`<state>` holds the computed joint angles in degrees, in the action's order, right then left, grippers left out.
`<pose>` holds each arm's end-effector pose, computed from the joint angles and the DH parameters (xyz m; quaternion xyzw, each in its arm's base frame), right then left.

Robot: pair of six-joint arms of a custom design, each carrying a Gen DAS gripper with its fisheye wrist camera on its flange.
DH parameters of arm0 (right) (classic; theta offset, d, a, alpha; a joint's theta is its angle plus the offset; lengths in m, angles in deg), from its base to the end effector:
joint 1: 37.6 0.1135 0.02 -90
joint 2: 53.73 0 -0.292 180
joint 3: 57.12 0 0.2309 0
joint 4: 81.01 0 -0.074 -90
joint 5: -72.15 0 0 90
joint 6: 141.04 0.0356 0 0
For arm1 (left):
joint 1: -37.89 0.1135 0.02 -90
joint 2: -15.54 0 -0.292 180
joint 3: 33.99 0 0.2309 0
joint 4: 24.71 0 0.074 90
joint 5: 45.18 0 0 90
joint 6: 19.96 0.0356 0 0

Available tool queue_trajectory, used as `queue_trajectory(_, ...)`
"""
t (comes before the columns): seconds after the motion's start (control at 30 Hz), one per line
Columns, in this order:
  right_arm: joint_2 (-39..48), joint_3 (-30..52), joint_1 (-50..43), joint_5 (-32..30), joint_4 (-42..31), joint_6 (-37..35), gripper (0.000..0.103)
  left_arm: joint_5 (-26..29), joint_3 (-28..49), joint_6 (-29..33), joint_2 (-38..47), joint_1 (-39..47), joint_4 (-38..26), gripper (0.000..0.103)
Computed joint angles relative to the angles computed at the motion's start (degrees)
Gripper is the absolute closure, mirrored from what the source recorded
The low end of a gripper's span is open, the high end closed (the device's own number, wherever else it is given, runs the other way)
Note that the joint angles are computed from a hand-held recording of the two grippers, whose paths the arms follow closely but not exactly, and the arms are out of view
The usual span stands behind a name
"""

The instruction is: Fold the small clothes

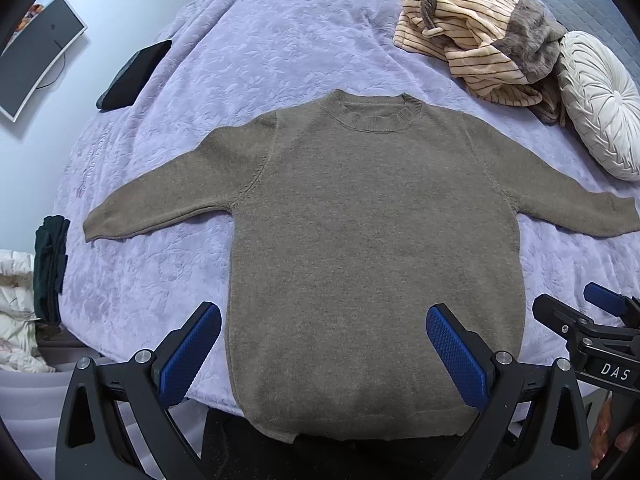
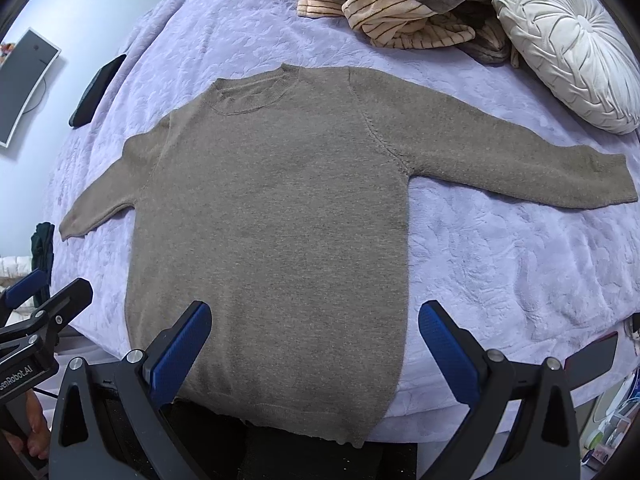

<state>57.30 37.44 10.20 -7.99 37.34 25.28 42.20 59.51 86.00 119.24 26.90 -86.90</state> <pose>0.2522 0.2690 0.2138 0.2527 0.9582 0.0510 0.1238 0.3435 -0.0650 0.2519 0.2268 0.9616 0.0292 0.1519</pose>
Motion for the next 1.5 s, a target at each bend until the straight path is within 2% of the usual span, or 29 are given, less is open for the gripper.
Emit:
queue_trajectory(0.47, -6.2, -8.9, -0.2, 0.7, 4.0, -0.6, 0.000, -4.8, -4.3, -3.2, -3.8, -4.1, 1.7, 0.000)
queue_trajectory(0.63, -7.4, -11.0, -0.3, 0.5, 4.8, 0.5, 0.000, -4.4, -4.6, -3.4, -3.6, -3.2, 1.1, 0.000)
queue_trajectory(0.87, -5.2, -9.1, 0.2, -0.6, 3.6, 0.7, 0.000, -1.0, -4.0, -2.6, -1.9, -0.5, 0.3, 0.000)
queue_trajectory(1.03, -2.4, -5.8, 0.1, -1.3, 1.2, 0.6, 0.000, 2.1, -2.0, -0.5, 1.4, 2.4, 0.3, 0.000)
queue_trajectory(1.27, 4.4, 3.2, -0.8, -2.4, -3.8, 1.7, 0.000, 11.2, 5.4, 4.1, 10.3, 7.9, -3.3, 0.000)
queue_trajectory(1.4, 11.0, 12.9, -1.1, -3.5, -8.9, 1.5, 0.000, 16.7, 14.6, 6.4, 19.4, 12.1, -7.6, 0.000)
queue_trajectory(1.5, 16.4, 20.8, -1.3, -4.6, -11.7, 1.2, 0.000, 18.9, 24.3, 7.5, 27.6, 15.5, -10.6, 0.000)
